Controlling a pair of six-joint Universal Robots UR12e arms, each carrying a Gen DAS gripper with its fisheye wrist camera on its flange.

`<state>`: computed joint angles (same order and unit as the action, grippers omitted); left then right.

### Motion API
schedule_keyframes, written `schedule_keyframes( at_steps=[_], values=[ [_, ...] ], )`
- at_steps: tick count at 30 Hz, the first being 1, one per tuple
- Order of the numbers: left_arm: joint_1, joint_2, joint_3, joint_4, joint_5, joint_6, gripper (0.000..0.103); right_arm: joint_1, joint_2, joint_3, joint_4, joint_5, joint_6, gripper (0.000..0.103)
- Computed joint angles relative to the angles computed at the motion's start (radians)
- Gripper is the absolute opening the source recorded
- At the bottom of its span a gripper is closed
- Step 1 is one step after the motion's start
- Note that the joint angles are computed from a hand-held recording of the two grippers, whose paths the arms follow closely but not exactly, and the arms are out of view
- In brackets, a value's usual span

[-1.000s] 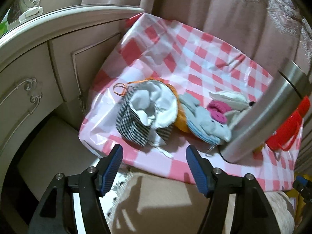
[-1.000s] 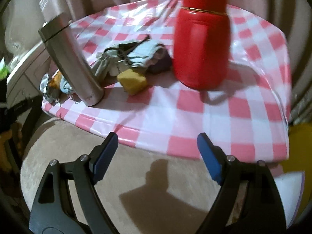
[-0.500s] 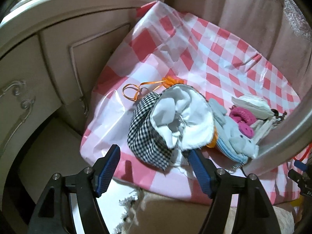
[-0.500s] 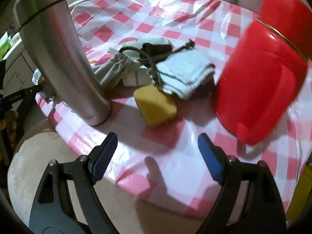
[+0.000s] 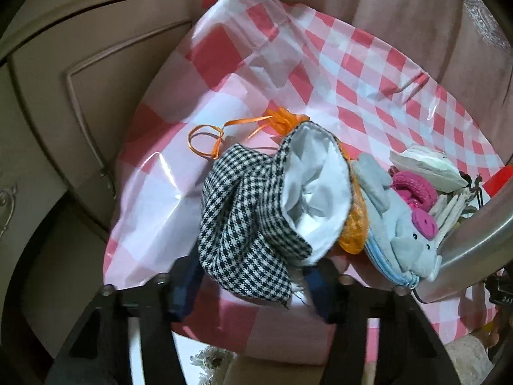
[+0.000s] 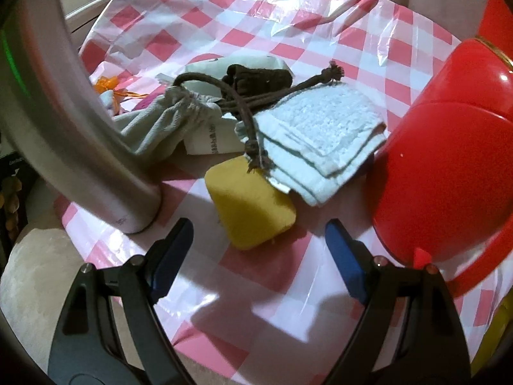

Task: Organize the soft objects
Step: 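Grasp the houndstooth pouch with the left tool while the right tool grasps another yellow sponge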

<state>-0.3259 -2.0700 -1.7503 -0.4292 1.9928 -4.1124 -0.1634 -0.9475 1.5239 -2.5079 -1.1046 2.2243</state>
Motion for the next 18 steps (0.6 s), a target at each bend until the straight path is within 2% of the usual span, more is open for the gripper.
schedule_keyframes(
  at_steps=[4, 7, 8, 9, 10, 18],
  values=[
    [0.0, -0.004, -0.002, 0.023, 0.0, 0.013, 0.032, 0.011, 0.015, -0.014, 0.003, -0.006, 0.004, 0.086],
    [-0.007, -0.005, -0.002, 0.029, 0.024, 0.015, 0.025, 0.015, 0.023, -0.021, 0.001, -0.002, 0.002, 0.086],
    [-0.01, -0.004, -0.003, 0.031, 0.034, 0.011, 0.025, 0.016, 0.025, -0.021, -0.003, 0.0, 0.001, 0.084],
    [-0.012, -0.003, -0.004, 0.028, 0.044, 0.005, 0.024, 0.017, 0.026, -0.022, -0.002, 0.001, -0.002, 0.074],
    [-0.014, -0.001, -0.004, 0.024, 0.051, -0.001, 0.024, 0.018, 0.028, -0.025, 0.011, -0.003, -0.006, 0.058],
    [-0.04, 0.016, -0.002, -0.04, 0.142, -0.071, 0.023, 0.005, 0.024, -0.024, 0.034, 0.035, 0.012, 0.053]
  ],
)
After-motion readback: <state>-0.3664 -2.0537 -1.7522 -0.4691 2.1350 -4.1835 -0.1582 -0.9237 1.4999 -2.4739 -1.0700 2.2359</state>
